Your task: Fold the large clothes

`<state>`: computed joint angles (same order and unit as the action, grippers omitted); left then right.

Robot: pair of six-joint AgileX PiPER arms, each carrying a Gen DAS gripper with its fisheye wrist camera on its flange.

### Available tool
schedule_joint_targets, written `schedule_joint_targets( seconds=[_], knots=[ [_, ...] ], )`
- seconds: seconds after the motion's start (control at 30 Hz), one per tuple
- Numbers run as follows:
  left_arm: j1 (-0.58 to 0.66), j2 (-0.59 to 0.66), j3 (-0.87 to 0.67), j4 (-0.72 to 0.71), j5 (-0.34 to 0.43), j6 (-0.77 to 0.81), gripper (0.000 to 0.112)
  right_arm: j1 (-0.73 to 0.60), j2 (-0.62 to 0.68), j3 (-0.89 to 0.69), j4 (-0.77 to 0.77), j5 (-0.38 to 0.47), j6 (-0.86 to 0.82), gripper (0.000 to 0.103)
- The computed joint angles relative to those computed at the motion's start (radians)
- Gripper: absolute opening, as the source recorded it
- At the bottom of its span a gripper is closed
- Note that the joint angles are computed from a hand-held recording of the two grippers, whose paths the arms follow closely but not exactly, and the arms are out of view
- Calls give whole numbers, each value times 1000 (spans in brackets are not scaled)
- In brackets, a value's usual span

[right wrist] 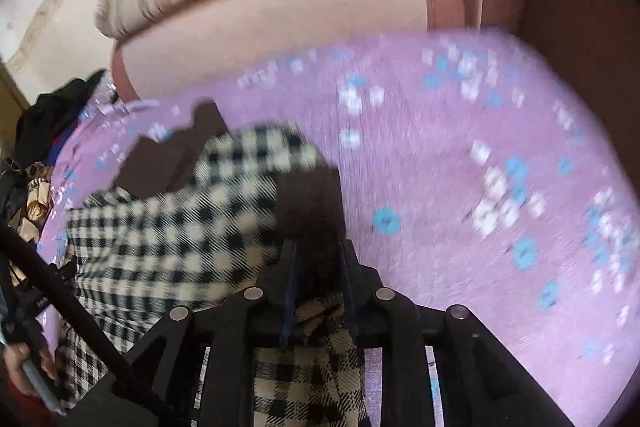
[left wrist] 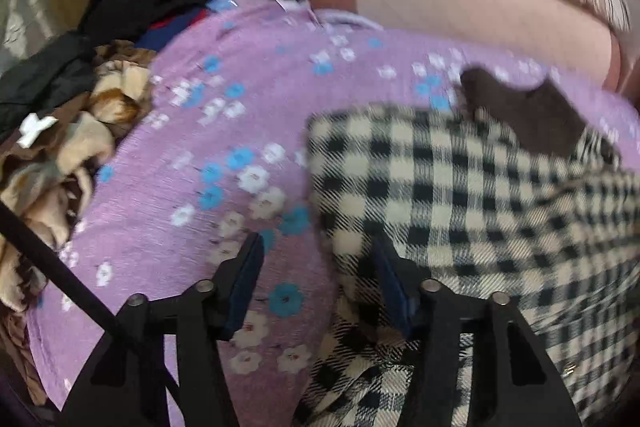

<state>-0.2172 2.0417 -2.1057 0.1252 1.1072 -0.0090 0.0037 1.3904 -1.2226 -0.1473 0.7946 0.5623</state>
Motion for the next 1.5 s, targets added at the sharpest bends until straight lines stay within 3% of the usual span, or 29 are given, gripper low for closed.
schedule_joint_targets(
  seconds=[0.1, 0.2, 0.23, 0.27, 0.33, 0.4, 0.47, 0.57, 0.7, 0.87, 1.0, 1.1, 1.27, 1.5],
  knots=[
    [9, -21, -15, -53, -3, 27, 55, 40, -11, -27, -18, -38, 17, 23],
    [-31, 12, -32, -15, 32, 50, 56, 18, 56, -81, 178, -65, -134, 28],
    [-47, 25, -26, 7, 44, 55, 56, 6, 91, -89, 261, -70, -189, 38],
    [-56, 35, -14, 24, 53, 63, 56, -6, 123, -95, 324, -61, -232, 49],
    [-44, -3, 53, 8, 19, 57, 56, -24, 222, -128, 386, 16, -254, 43],
    [-10, -64, 105, -50, 15, 87, 56, -7, 197, -84, 339, -1, -213, 40],
    [23, -150, 184, -66, 0, 91, 56, 1, 125, -35, 333, -21, -226, 45],
    [78, -302, 337, -85, -32, 79, 56, 17, -28, 73, 278, -35, -210, 53],
    [144, -516, 555, -88, -73, 60, 56, 67, -243, 238, 174, -14, -105, 53],
    [190, -733, 745, -39, -81, 19, 57, 254, -422, 375, -9, 28, 173, 54],
    [180, -869, 847, 63, -119, -55, 57, 400, -429, 387, -84, 16, 338, 54],
    [205, -925, 868, 42, -118, -28, 76, 544, -397, 360, -217, 36, 495, 54],
    [239, -954, 858, -25, -59, 30, 77, 734, -363, 319, -370, 99, 666, 59],
    [317, -984, 900, -138, -8, 112, 76, 794, -472, 419, -401, 169, 783, 59]
  ],
)
